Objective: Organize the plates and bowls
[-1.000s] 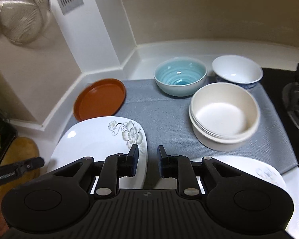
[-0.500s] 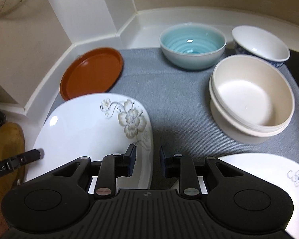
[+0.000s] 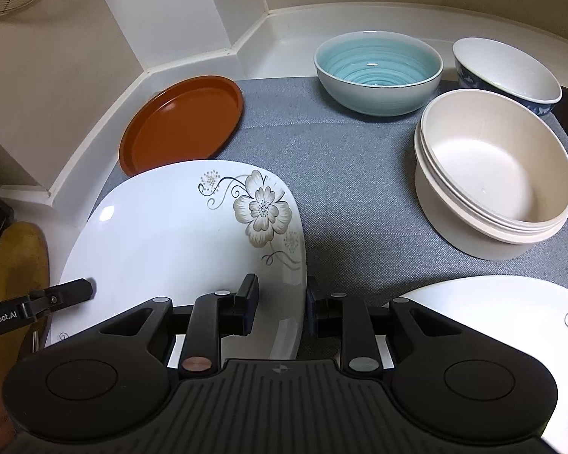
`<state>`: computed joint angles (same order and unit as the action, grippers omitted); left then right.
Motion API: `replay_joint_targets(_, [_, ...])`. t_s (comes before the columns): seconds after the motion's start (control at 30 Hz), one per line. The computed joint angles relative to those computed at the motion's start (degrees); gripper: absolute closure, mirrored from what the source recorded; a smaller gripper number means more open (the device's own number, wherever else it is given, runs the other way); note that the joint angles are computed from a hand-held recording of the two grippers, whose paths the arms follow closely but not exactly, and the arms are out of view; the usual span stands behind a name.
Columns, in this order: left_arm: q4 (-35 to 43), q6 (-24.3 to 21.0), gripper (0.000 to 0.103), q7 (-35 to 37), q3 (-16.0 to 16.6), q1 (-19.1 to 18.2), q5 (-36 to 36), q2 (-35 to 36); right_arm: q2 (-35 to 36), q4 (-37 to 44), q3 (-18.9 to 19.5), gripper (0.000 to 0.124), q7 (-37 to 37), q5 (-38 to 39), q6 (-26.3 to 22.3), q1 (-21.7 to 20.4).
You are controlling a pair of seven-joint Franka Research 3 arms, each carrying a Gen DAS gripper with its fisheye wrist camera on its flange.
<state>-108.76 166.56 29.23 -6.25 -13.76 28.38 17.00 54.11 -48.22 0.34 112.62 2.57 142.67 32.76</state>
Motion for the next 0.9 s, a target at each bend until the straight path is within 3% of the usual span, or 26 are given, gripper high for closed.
replay_joint_targets(0.27, [-1.0, -0.8, 0.087, -4.1, 1.7, -2.3, 6.2, -2.7, -5.2, -8.9, -0.2, 0.102, -0.1, 0.3, 6.6, 0.0])
replay_joint_targets(0.53, [-1.6, -1.3, 0.087, -9.9, 0.3, -3.4, 15.4, -6.2, -17.7, -28.8, -1.8, 0.103, 3.0, -0.1, 18.5, 0.6])
replay_joint_targets(0.73, [-0.1, -1.1, 0.087, -9.6, -1.9, -4.2, 17.6, -5.7, -26.0, -43.3, -6.7, 0.103, 8.9, -3.1, 27.6, 3.7])
replay_joint_targets(0.9, [2.7, -0.5, 0.087, -5.1, -3.0, -5.3, 15.5, -2.7, -30.3, -51.7, -12.1, 0.103, 15.4, -7.0, 31.5, 7.0])
